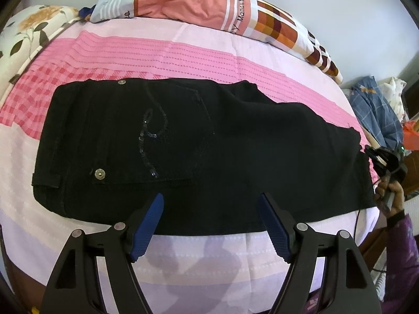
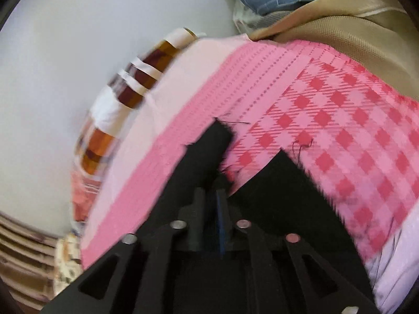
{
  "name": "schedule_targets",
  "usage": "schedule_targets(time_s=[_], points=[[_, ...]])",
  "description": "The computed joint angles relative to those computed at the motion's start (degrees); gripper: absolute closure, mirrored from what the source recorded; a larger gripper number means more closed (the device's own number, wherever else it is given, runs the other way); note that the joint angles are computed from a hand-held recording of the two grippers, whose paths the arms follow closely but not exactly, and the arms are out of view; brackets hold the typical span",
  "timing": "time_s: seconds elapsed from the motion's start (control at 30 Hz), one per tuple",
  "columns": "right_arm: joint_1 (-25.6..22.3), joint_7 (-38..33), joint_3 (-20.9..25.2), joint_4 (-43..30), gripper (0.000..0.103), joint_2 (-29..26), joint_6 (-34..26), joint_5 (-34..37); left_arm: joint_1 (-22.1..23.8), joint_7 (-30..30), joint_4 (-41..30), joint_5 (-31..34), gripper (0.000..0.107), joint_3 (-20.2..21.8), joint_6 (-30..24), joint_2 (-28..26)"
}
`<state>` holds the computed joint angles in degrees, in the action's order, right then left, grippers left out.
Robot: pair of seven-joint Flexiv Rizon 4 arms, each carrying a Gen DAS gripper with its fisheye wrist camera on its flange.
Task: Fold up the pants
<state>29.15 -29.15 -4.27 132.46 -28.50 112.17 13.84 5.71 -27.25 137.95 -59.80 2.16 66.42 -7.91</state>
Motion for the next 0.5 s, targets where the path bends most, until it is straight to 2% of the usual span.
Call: schedule_targets(time_s=[0.03,0.07,0.1,0.13,0.2,0.23,0.27,0.3,0.4,0.5], points=[[-0.6,1.9,-0.3,0.5,0.075,-0.7,1.1,-3.0,0.0,-0.2,0.0,0.2,0.031,0.0,0.0,0.0],[-2.4,2.3,1.3,0.7,0.073,-1.5,3.3,-4.1,0.0,-0.3,0.0,0.2,0.031,0.1,0.1,0.0],[-3.8,-0.5,3.7,0.1,0.071,-1.7,4.1,-1.5,0.0,-0.2,0.0,0.0,0.031,0.0,0.3,0.0],[-4.3,-1.0,4.4,0.4,0.070,-2.0,5.2,-1.9,-0.1,-0.3,-0.1,-0.2,0.031,-0.1,0.5,-0.1],[-2.3,-3.6,2.6,0.3,0.070,-2.2,5.0,-2.1,0.0,-0.8,-0.3,0.0,0.030,-0.1,0.2,-0.5],[-1.2,-4.9,1.7,0.1,0.073,-2.0,4.1,-1.8,0.1,-1.5,-0.5,0.6,0.030,-0.1,-0.2,-0.8],[-1.7,-5.7,2.0,-0.3,0.086,-2.0,3.2,-2.8,0.2,-2.0,-0.7,1.2,0.030,0.0,-0.4,-1.1],[-3.7,-4.7,3.4,-0.7,0.094,-2.4,2.7,-5.8,0.3,-2.6,-0.8,2.0,0.030,0.0,-0.6,-1.2],[-3.9,-5.6,3.9,-2.0,0.097,-2.8,1.9,-4.5,0.6,-4.6,-1.0,4.7,0.030,0.3,-1.5,-1.3],[-5.2,-3.7,6.3,-0.7,0.098,-3.1,7.5,-2.1,0.5,-4.9,-0.5,5.7,0.030,0.1,-0.5,-0.5]])
